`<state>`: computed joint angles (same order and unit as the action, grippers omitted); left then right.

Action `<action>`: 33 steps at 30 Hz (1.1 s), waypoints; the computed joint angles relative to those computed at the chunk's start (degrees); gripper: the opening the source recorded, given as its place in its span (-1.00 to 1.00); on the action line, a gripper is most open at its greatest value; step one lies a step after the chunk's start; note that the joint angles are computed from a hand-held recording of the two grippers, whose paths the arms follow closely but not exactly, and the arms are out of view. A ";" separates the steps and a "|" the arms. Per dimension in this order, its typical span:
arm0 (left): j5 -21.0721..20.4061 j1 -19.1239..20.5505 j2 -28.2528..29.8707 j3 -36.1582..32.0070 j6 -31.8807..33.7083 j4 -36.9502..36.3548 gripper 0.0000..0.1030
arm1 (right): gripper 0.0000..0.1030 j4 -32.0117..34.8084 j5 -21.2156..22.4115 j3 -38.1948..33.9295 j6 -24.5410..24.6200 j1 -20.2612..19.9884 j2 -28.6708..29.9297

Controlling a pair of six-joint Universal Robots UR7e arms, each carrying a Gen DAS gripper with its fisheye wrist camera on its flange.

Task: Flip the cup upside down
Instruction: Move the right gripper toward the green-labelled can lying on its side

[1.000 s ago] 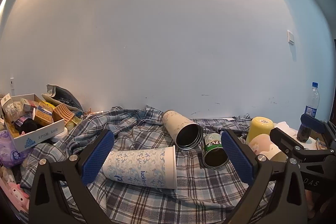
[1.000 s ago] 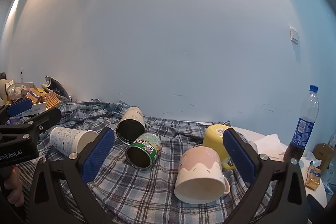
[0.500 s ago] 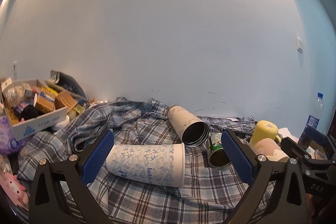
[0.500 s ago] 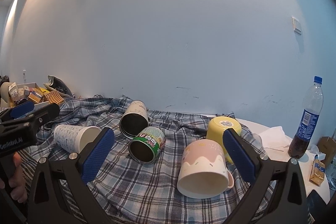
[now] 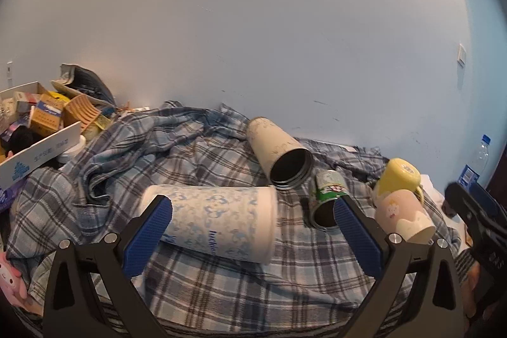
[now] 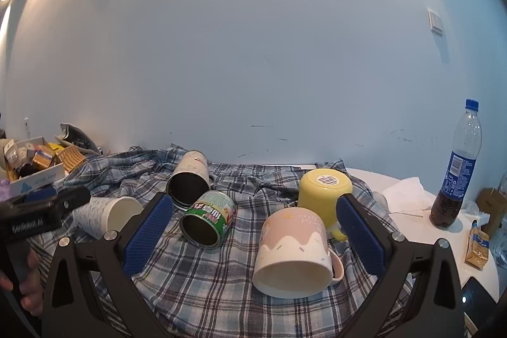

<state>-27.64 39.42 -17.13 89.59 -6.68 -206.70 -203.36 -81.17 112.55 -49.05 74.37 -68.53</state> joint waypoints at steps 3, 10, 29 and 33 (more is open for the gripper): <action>-0.44 -0.11 -0.38 -1.97 -3.37 8.19 1.00 | 1.00 -0.07 -5.09 -2.91 0.41 1.83 0.88; -4.22 0.73 3.29 -13.14 -2.12 19.20 1.00 | 1.00 12.01 -13.43 -10.78 -5.71 3.77 3.43; -6.32 7.09 14.72 -36.84 1.92 45.29 1.00 | 0.98 24.76 -21.72 -17.95 2.30 1.09 6.05; -5.02 6.67 14.63 -36.30 1.28 46.84 0.92 | 0.98 24.86 -21.90 -17.97 2.23 1.14 6.11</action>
<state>-32.65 46.09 -2.50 53.29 -5.39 -159.86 -178.51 -103.06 94.58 -46.82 75.51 -62.42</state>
